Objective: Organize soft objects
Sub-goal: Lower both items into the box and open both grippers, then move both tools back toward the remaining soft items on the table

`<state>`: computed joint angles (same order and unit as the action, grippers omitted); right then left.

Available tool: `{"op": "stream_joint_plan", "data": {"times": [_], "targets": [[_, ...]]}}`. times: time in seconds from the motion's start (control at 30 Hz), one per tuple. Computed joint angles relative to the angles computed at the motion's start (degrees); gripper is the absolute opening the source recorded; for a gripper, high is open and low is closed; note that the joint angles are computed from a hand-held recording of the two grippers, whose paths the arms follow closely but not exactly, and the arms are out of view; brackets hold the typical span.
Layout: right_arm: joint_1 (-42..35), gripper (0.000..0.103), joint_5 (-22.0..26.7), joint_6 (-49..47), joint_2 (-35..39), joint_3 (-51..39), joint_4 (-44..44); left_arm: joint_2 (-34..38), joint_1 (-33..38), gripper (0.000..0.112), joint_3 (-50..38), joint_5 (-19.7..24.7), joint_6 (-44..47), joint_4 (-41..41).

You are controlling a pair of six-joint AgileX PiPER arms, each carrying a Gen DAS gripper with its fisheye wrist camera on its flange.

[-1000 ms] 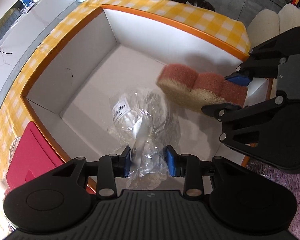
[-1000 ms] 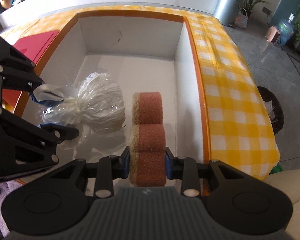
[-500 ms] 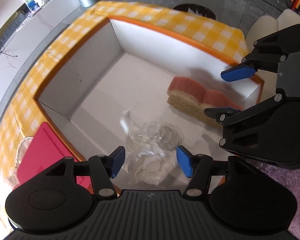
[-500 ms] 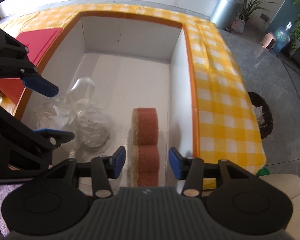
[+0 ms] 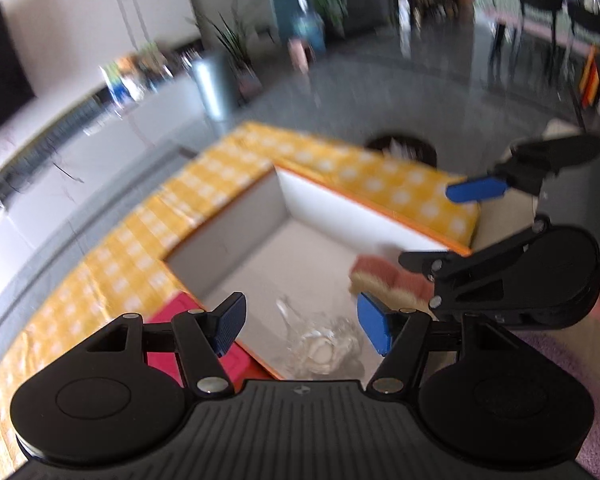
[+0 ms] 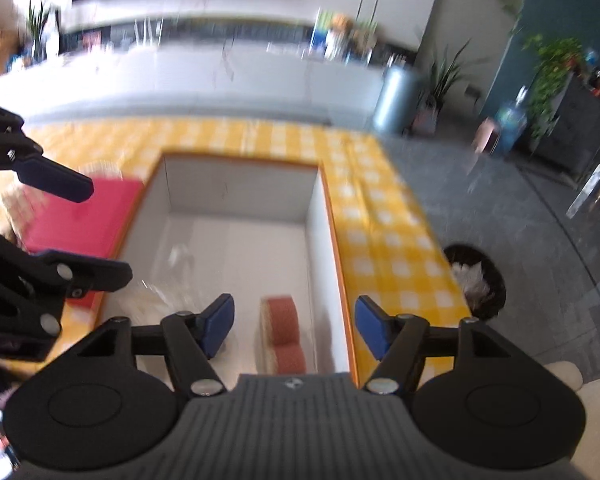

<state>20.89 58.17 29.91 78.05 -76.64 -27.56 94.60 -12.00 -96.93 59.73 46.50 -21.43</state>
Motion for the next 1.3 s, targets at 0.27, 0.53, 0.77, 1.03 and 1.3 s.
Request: {"op": "stream_joint_plan", "data": {"times": [0.27,0.53,0.77,1.03,1.3], "targets": [[15.6,0.072,1.7,24.0,-5.0,3.9,-12.6,-11.9,10.8,0.075,12.4,-7.2,6.3,-9.4],[29.4,0.078,4.3,39.5,-1.8,3.3,-18.2,-17.3,27.0,0.075,20.4,-6.9,11.7,-18.4],[34.8,0.078,2.5,48.8,4.3,2.6,-19.6,-18.0,38.9,0.075,26.0,-6.6,17.2,-24.1],[37.0,0.078,0.5,49.2,12.0,-1.0,-19.0,-14.8,49.2,0.075,29.3,-3.6,21.7,-27.8],[35.9,0.078,-3.3,45.4,18.8,-4.9,-18.2,-9.7,50.3,0.075,27.1,-3.1,21.0,-25.4]]}}
